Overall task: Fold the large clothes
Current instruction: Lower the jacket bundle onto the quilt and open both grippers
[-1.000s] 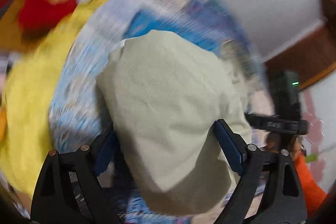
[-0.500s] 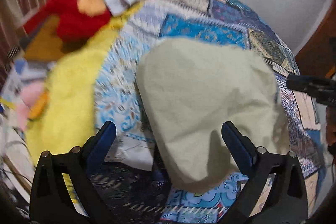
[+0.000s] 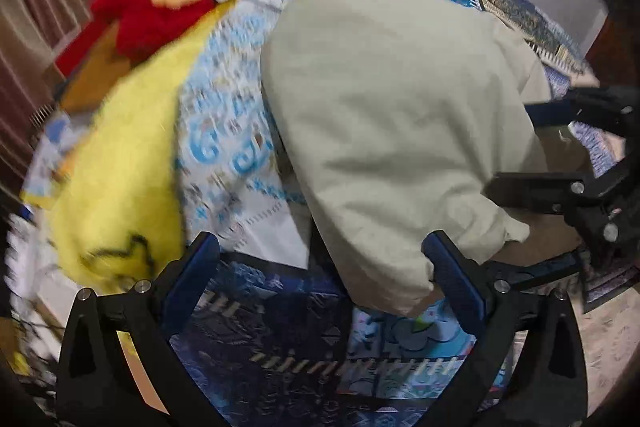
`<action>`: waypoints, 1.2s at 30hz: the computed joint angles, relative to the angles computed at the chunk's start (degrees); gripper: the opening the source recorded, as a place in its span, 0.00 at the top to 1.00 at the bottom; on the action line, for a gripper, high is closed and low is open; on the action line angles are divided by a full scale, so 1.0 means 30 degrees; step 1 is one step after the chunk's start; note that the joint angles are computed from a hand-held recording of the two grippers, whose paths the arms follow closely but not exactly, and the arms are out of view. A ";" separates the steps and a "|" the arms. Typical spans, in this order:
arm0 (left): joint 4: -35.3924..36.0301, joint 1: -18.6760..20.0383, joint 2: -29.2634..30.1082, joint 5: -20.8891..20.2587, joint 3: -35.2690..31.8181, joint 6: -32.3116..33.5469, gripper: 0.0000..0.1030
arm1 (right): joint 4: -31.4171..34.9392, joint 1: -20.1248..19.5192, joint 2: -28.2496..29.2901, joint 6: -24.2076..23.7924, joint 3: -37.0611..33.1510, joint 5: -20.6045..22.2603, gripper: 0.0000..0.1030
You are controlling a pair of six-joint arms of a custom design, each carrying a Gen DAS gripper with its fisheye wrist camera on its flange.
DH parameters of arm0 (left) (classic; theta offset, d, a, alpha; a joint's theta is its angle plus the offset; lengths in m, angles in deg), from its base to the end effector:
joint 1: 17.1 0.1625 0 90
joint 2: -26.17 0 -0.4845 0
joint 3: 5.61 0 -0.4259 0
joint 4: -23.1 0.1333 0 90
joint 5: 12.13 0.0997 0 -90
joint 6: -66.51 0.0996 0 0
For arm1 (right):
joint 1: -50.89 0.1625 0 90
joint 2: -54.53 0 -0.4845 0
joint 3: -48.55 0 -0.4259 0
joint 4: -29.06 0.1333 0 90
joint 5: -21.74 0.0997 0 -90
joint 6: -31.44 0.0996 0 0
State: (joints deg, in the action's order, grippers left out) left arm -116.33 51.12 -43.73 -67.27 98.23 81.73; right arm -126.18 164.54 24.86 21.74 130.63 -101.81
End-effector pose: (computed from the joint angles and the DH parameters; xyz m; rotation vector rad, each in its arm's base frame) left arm -0.0600 -0.6628 0.3276 0.6985 2.4272 -0.3880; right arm 0.3912 -0.6981 0.0061 0.6519 -2.4790 0.3797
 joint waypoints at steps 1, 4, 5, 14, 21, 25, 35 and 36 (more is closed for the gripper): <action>0.0127 0.0124 0.0001 -0.0304 -0.0054 -0.0118 0.00 | 0.1003 -0.0398 -0.0278 0.0786 -0.0002 0.0619 0.18; -0.0591 0.0071 -0.0003 -0.0157 0.0336 0.0605 0.00 | 0.2330 -0.0782 -0.0854 0.1098 0.0203 0.1447 0.18; -0.0998 0.0005 -0.0004 0.0061 0.0521 0.1051 0.00 | 0.2481 -0.0746 -0.0953 0.0779 0.0341 0.1228 0.18; -0.1813 -0.0308 -0.0284 0.1237 0.1174 0.1631 0.00 | 0.2763 -0.0242 -0.1223 -0.1583 0.1532 -0.4297 0.20; -0.1852 -0.1113 -0.0860 0.1192 0.0953 0.1483 0.02 | 0.1768 -0.0649 -0.3051 0.0427 0.2932 -0.2921 0.21; -0.2971 -0.1432 -0.0549 -0.0411 0.0301 0.1606 0.02 | -0.0806 -0.0460 -0.4092 0.0505 0.3811 -0.1700 0.21; -0.1076 -0.1999 0.0512 -0.0659 -0.0089 0.0181 0.03 | -0.6502 0.0664 -0.5715 0.1017 0.5854 -0.1675 0.21; -0.1277 -0.2216 0.0167 -0.0661 0.0150 0.0062 0.04 | -0.7233 0.0945 -0.5808 0.0759 0.6102 -0.1941 0.21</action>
State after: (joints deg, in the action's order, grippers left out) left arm -120.17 44.48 -43.23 -69.26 98.68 81.91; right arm -147.88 167.38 7.44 24.01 148.93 -107.63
